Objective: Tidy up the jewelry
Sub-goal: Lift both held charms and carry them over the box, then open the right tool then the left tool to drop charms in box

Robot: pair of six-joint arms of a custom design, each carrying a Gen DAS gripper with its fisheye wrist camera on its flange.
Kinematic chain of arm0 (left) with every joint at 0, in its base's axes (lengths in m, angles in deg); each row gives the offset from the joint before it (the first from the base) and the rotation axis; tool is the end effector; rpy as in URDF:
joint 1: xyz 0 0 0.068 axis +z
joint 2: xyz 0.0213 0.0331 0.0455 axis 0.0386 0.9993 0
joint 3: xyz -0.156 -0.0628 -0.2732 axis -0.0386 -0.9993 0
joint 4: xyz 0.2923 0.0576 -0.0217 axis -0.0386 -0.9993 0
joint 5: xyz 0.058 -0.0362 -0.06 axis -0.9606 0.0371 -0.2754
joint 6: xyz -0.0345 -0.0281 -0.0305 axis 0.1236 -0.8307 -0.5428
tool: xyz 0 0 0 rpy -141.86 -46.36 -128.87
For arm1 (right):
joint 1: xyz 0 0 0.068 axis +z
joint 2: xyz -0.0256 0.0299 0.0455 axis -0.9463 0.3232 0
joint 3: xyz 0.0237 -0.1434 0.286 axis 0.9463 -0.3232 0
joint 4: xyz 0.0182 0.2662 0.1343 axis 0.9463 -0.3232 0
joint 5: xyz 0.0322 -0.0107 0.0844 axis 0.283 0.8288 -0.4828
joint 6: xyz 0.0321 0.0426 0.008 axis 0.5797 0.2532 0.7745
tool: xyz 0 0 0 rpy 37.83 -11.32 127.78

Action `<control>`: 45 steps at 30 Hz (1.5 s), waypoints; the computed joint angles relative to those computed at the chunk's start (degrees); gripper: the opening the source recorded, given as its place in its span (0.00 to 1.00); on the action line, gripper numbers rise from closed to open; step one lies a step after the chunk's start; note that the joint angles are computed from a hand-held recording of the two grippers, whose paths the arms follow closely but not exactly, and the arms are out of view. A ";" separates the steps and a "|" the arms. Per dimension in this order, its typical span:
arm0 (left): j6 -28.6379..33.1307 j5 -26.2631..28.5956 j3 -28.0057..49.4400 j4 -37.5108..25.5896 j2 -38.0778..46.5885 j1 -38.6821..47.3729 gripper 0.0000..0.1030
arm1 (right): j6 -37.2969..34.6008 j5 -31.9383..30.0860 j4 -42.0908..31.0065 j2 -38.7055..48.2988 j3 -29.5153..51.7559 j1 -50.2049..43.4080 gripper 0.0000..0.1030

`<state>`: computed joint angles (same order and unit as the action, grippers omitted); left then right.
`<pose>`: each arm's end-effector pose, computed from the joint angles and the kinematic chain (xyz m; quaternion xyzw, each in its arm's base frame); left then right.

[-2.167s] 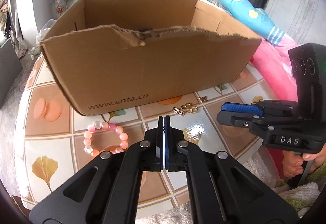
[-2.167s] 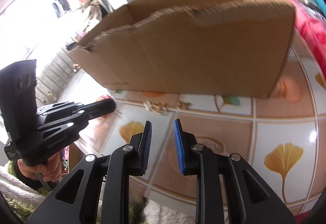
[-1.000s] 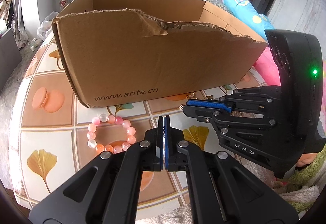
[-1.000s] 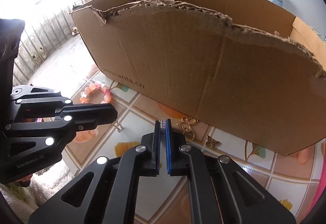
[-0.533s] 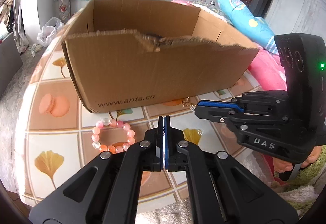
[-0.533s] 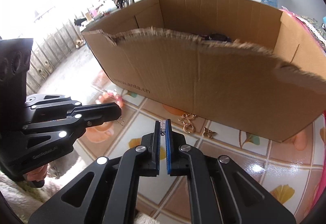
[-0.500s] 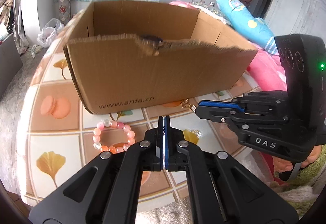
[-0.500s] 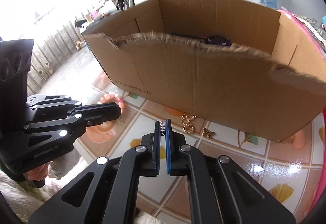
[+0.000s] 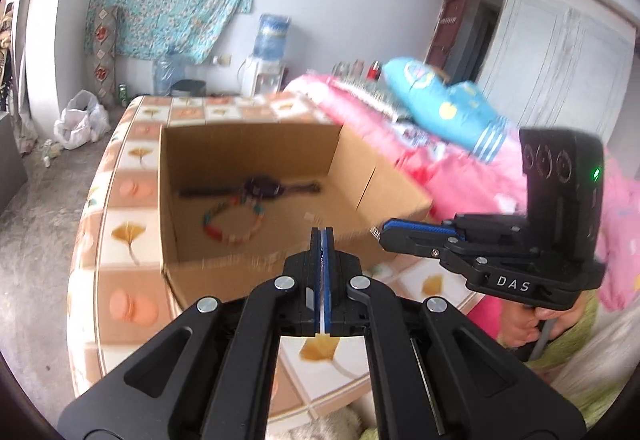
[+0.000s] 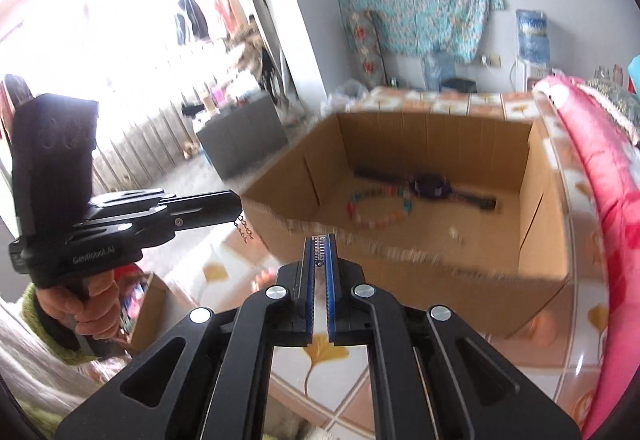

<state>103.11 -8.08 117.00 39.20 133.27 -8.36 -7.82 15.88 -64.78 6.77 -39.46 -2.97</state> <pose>0.2508 -0.0735 0.2342 0.3877 0.7825 -0.3404 0.3486 0.1218 0.2380 0.2430 0.0653 0.8787 0.1336 0.4536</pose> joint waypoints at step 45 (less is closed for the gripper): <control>-13.05 -7.63 21.15 -5.09 25.54 -9.32 0.11 | -1.49 -16.67 1.98 -6.20 -6.45 -20.78 0.24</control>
<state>90.05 -15.71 138.15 34.11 158.81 -17.68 -9.31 -0.79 -62.80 0.57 -45.91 -23.75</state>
